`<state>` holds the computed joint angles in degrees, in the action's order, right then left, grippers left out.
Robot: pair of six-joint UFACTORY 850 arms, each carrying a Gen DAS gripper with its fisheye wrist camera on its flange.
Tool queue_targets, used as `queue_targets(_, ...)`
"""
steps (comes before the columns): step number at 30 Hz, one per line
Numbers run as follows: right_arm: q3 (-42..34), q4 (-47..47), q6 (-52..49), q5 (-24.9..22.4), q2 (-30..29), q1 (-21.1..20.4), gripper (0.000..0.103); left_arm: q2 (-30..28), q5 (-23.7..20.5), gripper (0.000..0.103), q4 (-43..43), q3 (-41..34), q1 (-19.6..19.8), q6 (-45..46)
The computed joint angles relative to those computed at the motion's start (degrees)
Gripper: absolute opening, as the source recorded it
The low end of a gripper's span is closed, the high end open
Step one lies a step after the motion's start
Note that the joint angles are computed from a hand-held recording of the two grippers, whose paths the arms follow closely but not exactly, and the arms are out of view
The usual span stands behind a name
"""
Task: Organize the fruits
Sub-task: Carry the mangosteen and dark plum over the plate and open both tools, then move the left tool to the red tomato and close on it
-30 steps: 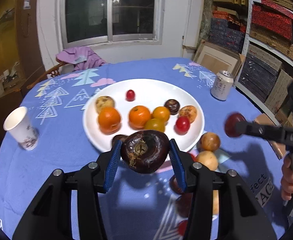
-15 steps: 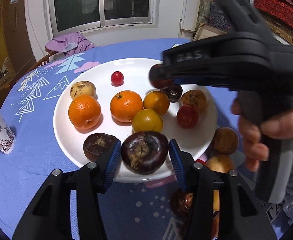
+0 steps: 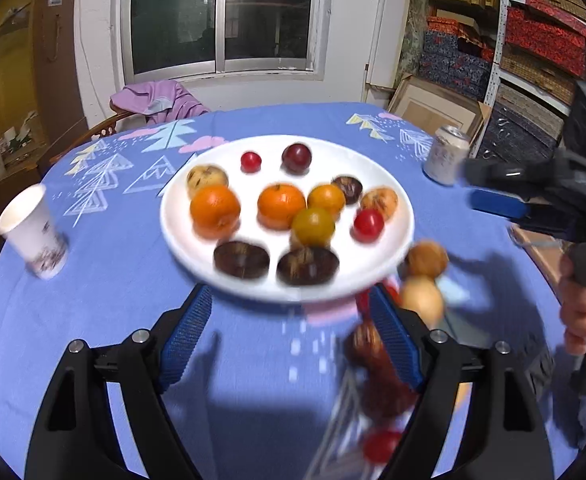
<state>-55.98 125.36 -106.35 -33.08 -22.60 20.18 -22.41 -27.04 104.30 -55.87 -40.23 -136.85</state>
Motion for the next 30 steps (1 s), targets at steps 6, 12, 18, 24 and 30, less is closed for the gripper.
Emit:
queue_targets(6, 8.17, 0.63, 2.68, -7.94, 2.55, -5.3, 0.075, 2.57, -6.15, 0.088, -2.41, 5.92, -6.81, -0.75)
queue_targets(12, 7.51, -2.29, 7.04, -9.34, 1.39, -6.38, 0.075, 0.08, -7.1, 0.088, -4.79, 4.46, -10.07, 6.57)
queue_targets(18, 7.63, -2.17, 5.53, -8.52, 2.17, -5.25, 0.075, -0.82, -3.68, 0.086, -5.42, 3.6, -9.7, 8.38)
queue_targets(24, 7.5, -1.58, 4.43, -7.37, 2.21, -4.48, 0.076, -1.89, 0.5, 0.07, -5.85, 2.23, -8.85, 10.0)
queue_targets(30, 7.25, -2.02, 4.24, -6.61, 2.07, -3.9, 0.076, -2.98, 5.05, 0.055, -4.58, 0.79, -7.73, 10.23)
